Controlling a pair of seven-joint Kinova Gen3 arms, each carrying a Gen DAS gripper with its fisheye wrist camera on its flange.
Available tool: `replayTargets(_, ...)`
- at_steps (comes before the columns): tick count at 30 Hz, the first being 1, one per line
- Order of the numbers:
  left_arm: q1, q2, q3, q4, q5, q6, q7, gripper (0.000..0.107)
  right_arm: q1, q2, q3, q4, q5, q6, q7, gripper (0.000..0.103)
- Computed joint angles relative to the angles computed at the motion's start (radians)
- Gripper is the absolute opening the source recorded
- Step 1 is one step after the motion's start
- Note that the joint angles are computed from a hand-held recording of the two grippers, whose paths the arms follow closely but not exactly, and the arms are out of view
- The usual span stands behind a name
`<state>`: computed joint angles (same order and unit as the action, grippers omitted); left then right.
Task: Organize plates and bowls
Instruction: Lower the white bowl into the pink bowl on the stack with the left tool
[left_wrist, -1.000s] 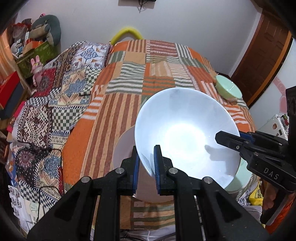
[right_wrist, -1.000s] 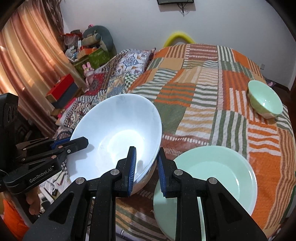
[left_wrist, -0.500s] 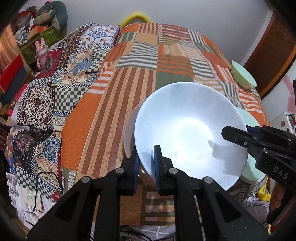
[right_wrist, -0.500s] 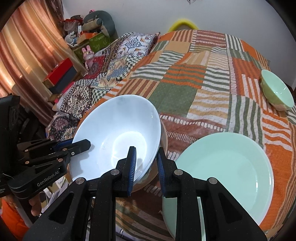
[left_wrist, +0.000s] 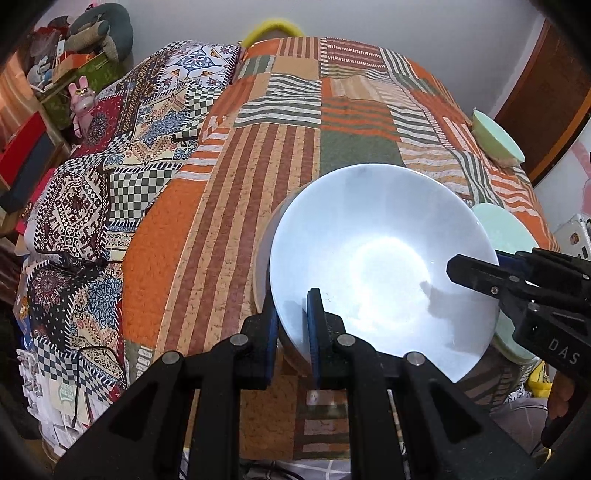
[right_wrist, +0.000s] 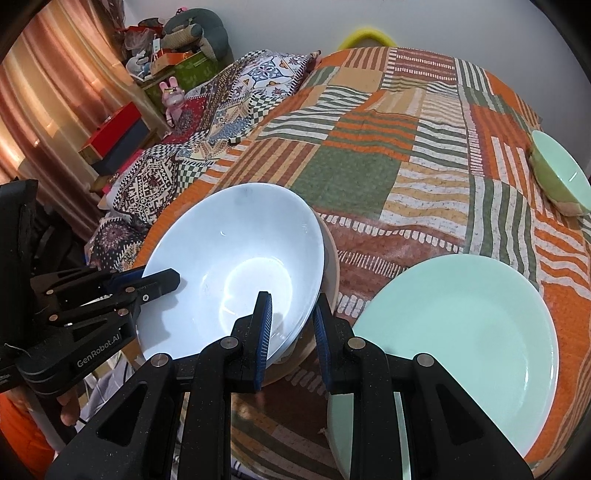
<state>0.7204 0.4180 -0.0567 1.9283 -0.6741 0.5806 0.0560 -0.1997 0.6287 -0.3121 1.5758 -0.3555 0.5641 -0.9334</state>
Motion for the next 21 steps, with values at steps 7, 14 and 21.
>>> replayTargets(7,-0.002,0.009,-0.007,-0.003,-0.007,-0.006,0.004,0.013,0.002,0.006,-0.003,-0.005,-0.003,0.002,0.004,0.023)
replayTargets(14,0.010,0.009,-0.016,0.004,-0.021,-0.014,0.014,0.013,-0.003,0.004,-0.002,0.000,0.006,-0.005,0.013,0.024)
replayTargets(21,0.015,0.009,-0.017,0.007,-0.034,-0.014,0.028,0.013,-0.003,0.011,0.003,-0.016,0.008,0.024,0.019,0.024)
